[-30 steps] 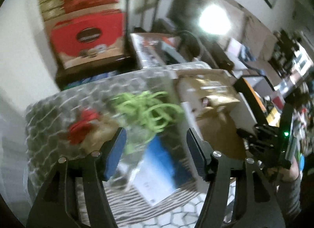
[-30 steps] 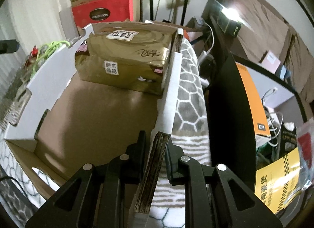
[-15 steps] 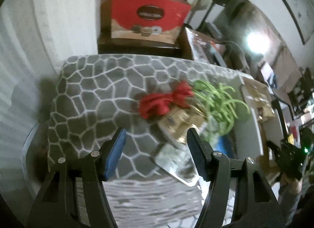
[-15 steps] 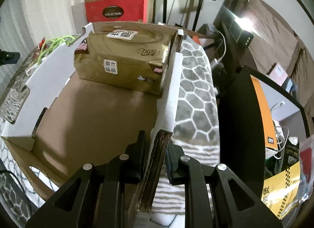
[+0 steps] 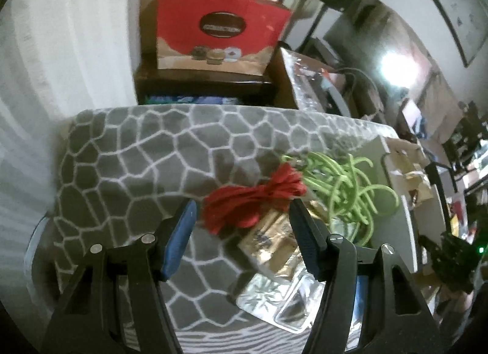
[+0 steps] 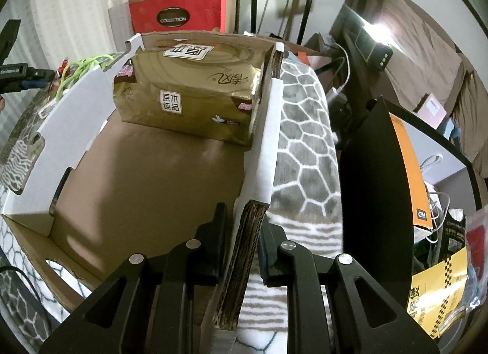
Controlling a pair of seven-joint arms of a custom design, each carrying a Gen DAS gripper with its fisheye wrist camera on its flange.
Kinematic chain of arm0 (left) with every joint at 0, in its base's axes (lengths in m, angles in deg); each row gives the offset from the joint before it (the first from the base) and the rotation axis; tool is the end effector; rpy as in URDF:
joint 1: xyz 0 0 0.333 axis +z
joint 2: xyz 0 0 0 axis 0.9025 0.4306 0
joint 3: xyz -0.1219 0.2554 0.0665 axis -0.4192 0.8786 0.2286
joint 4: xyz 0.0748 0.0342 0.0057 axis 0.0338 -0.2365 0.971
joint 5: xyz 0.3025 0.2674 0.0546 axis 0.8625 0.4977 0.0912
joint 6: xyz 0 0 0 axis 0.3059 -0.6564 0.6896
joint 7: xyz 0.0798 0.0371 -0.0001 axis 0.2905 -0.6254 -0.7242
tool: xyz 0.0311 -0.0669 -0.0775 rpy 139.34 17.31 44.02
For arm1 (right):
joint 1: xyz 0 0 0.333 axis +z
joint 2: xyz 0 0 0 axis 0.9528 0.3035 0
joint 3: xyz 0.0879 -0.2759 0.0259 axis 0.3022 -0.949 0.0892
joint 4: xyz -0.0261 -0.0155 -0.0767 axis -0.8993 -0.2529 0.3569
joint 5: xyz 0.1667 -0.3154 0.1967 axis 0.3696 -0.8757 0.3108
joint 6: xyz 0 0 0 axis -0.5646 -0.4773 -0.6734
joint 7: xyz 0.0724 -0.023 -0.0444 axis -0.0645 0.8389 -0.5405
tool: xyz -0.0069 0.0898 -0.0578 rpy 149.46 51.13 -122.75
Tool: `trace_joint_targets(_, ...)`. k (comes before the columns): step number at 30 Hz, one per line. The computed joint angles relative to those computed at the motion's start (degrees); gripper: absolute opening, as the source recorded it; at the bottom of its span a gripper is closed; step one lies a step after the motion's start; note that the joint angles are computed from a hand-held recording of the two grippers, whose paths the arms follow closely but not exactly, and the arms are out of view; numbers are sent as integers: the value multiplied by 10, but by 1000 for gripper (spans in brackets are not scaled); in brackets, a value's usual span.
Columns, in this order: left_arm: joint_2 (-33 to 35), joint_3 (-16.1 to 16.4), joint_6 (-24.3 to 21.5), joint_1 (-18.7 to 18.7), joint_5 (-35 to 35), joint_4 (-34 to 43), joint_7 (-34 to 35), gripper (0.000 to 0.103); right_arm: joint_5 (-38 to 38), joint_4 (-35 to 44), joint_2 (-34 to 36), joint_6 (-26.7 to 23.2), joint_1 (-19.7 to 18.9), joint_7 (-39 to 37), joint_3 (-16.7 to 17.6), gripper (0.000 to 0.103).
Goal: Organize objects
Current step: 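Move the left tool back to the table and grasp the red cable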
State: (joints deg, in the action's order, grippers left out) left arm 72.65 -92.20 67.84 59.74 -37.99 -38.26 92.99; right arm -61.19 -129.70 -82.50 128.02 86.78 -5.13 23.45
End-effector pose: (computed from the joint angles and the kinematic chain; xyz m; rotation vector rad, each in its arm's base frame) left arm 0.5719 -0.1106 0.4659 -2.2395 1.7264 -0.7479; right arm 0.5907 0.1767 0.4605 -2.3293 1.2849 -0.4791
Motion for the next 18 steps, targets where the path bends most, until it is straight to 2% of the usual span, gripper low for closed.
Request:
trace_joint_targets(3, 13, -8, -5, 5, 79, 17, -32, 60, -6, 1, 1, -1, 1, 6, 0, 19)
trace_joint_targets(7, 47, -11, -36, 8, 118, 55, -24, 60, -6, -1, -1, -2, 1, 7, 0, 19)
trace_joint_targets(9, 69, -12, -57, 11, 157, 79, -47, 59, -2, 1, 1, -3, 1, 7, 0, 19)
trace_joint_targets(13, 84, -20, -38, 23, 106, 86, -8, 53, -4, 1, 1, -4, 1, 8, 0, 19)
trace_joint_targets(14, 85, -22, -33, 24, 95, 85, 4, 45, -4, 1, 1, -4, 1, 8, 0, 19)
trace_joint_targets(18, 93, -24, -45, 26, 96, 96, 2, 35, -3, 2, 2, -4, 2, 9, 0, 19)
